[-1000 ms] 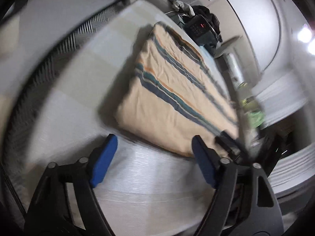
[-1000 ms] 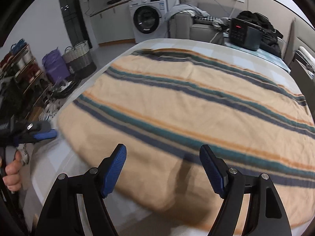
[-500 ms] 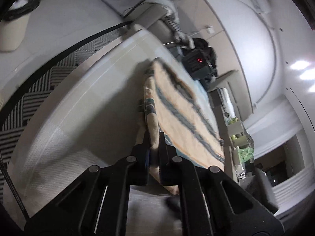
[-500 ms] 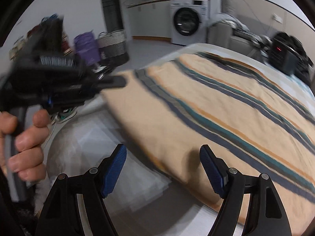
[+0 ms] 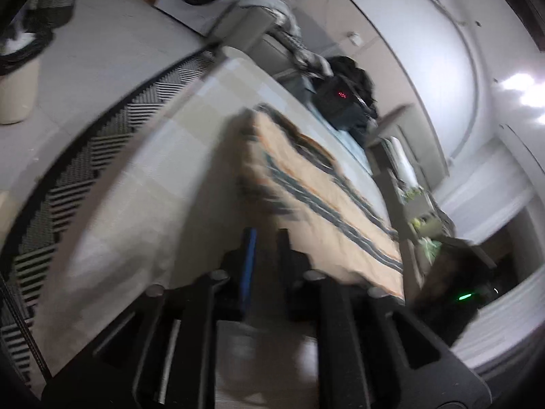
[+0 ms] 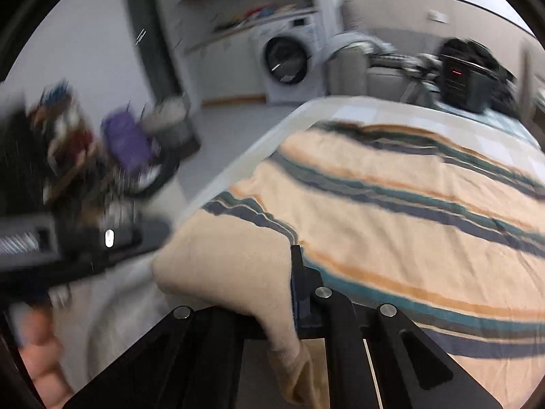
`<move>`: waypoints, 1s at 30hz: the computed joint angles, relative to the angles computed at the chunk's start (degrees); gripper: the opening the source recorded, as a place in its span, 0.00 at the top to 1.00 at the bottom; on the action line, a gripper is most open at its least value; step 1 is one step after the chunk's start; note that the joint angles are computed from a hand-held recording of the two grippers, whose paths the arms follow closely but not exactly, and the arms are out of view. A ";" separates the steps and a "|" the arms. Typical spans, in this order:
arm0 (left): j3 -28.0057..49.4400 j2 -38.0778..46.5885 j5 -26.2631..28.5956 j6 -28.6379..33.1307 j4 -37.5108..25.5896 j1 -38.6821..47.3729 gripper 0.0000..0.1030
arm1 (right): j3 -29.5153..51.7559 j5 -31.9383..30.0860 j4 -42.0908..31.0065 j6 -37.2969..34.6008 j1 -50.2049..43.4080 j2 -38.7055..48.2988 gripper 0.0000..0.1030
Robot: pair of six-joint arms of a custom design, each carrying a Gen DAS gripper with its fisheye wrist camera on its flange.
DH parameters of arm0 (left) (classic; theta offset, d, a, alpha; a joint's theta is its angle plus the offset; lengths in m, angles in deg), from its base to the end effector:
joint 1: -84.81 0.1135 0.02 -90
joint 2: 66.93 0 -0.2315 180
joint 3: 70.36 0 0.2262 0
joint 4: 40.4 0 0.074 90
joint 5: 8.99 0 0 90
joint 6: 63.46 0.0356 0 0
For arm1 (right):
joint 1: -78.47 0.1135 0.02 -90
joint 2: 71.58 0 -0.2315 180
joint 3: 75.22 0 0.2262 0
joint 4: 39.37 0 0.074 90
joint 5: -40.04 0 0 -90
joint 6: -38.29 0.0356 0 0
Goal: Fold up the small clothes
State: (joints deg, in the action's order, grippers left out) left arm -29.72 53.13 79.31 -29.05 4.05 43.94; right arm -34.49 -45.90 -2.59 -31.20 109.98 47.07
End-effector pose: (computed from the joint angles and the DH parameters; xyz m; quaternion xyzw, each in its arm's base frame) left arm 0.2028 -0.1741 0.0287 -0.1204 0.8786 -0.3358 0.3175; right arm 0.2237 0.1342 0.0234 -0.0726 0.9071 0.1523 0.3856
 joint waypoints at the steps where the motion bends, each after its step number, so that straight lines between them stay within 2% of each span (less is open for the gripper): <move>1: -0.22 1.00 0.36 -0.92 1.17 1.14 0.62 | -1.94 -2.40 3.37 1.02 -2.04 -0.60 0.94; 2: -0.04 2.53 1.09 -1.28 2.93 2.10 0.47 | -3.41 -3.29 5.10 1.80 -3.65 -1.52 0.94; 3: 0.95 4.18 2.39 -0.90 3.91 3.29 0.44 | -3.92 -4.04 5.69 1.90 -4.87 -2.12 0.94; 4: 2.49 5.38 3.69 -0.30 3.15 4.20 0.44 | -4.91 -5.99 7.29 2.94 -6.72 -2.45 0.94; 7: 11.00 11.88 13.30 -0.64 1.63 9.04 0.44 | -4.68 -9.32 6.61 4.18 -9.85 -3.70 0.94; 9: 16.37 15.35 17.38 -1.27 0.06 11.77 0.44 | -4.62 -8.21 5.43 2.85 -9.88 -4.85 0.94; 12: 24.95 19.51 20.45 -1.81 -3.05 14.91 0.44 | -4.41 -8.48 3.23 1.43 -10.42 -6.28 0.94; 15: 34.57 23.91 25.27 -2.96 -7.42 17.08 0.38 | -5.16 -7.39 4.02 1.08 -9.29 -6.01 0.94; 18: 45.51 28.30 29.16 -2.41 -15.41 18.59 0.38 | -6.05 -6.15 5.18 0.76 -7.94 -5.37 0.94; 23: 66.77 35.13 31.13 2.30 -35.67 18.50 0.36 | -5.37 -5.62 5.64 0.11 -6.49 -3.70 0.94; 30: 95.30 47.04 34.54 4.05 -55.44 18.10 0.37 | -5.10 -5.58 7.63 -0.82 -5.06 -2.03 0.94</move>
